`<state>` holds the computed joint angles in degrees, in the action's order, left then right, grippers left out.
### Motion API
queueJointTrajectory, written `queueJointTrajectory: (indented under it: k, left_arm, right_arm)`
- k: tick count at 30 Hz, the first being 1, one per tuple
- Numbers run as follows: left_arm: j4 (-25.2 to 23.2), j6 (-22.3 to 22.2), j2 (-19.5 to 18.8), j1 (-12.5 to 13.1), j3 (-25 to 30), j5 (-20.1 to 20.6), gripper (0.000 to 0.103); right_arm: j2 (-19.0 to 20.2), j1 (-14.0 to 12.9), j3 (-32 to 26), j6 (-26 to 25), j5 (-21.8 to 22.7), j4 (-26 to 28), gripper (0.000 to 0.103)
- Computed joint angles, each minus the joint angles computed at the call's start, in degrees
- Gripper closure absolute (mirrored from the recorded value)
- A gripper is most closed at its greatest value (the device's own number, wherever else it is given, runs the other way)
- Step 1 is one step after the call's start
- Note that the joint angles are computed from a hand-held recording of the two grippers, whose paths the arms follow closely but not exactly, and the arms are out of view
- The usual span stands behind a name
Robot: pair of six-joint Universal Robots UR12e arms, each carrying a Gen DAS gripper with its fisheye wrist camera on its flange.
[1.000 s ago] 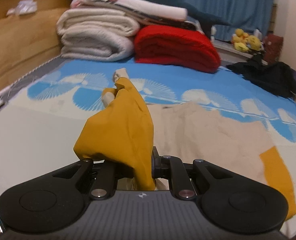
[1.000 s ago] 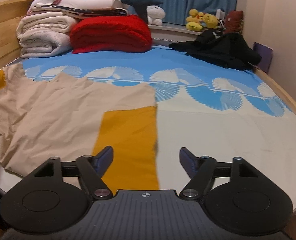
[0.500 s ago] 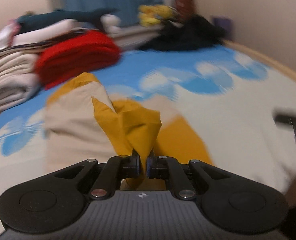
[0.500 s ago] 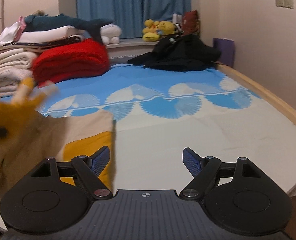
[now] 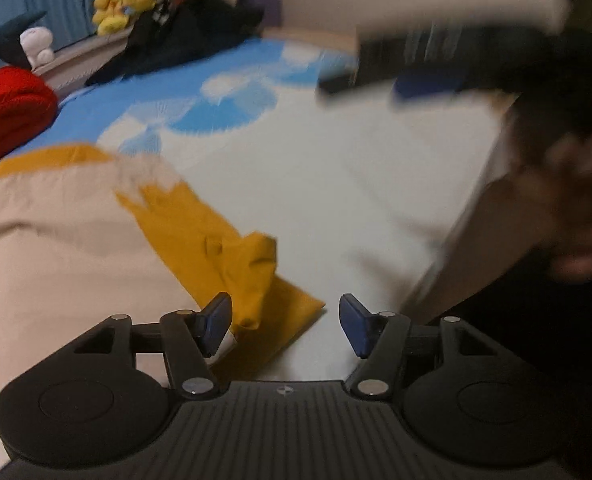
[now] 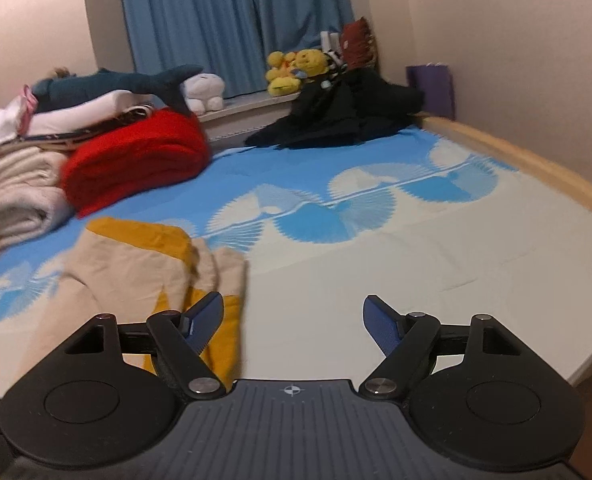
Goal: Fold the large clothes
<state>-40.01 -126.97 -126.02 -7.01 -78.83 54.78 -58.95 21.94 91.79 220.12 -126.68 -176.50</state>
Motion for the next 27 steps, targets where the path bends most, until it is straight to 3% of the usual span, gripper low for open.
queueJointTrajectory:
  k: [2,6,10,13,14,16,18,19,20,21,24,25,27]
  left_arm:
    - [-2.9,0.7,0.1,2.5,1.6,-5.1,0.038]
    - [4.6,-7.5,-2.0,6.2,4.2,-8.6,0.038]
    - [17.0,-25.4,-6.0,8.2,6.3,-4.4,0.038]
    - [14.4,-31.5,-7.5,7.6,9.0,6.0,0.040]
    - [15.9,-34.1,-8.0,7.7,9.6,6.3,0.040]
    - [14.9,-35.3,-8.9,7.9,11.1,4.8,0.039]
    - [13.9,-34.3,-9.4,7.7,12.1,5.4,0.039]
    - [13.4,-33.9,-9.4,7.5,12.2,5.9,0.039]
    - [12.9,-34.0,-9.4,7.4,12.3,6.2,0.039]
    - [12.8,-34.5,-9.6,7.5,12.4,6.3,0.039]
    - [11.9,-36.1,-9.8,7.5,13.0,5.8,0.039]
    - [12.6,-38.3,-9.8,7.3,12.9,7.1,0.039]
    - [13.3,-38.7,-8.0,7.5,10.1,5.8,0.039]
  right_arm:
    - [0.6,-0.1,-0.6,0.3,2.6,-1.6,0.025]
    - [2.1,-0.4,-2.8,-0.7,8.3,-2.2,0.025]
    - [3.4,-1.0,-5.4,0.1,13.9,1.9,0.025]
    - [4.3,-1.8,-7.0,4.1,19.0,5.4,0.025]
    - [4.8,-2.0,-7.8,5.5,20.4,6.6,0.025]
    - [5.6,-2.2,-9.3,7.5,22.4,9.1,0.026]
    - [6.5,-2.2,-10.9,8.5,23.5,11.8,0.036]
    - [7.0,-2.1,-11.8,8.7,23.8,13.3,0.051]
    - [7.5,-2.0,-12.8,8.6,24.0,14.8,0.078]
    - [7.8,-1.9,-13.1,8.4,24.1,15.3,0.090]
    - [8.2,-1.2,-13.4,5.0,22.4,12.7,0.098]
    - [8.1,-0.8,-12.6,3.1,20.1,8.6,0.099]
    - [7.5,0.4,-10.6,-0.6,13.7,-3.4,0.100]
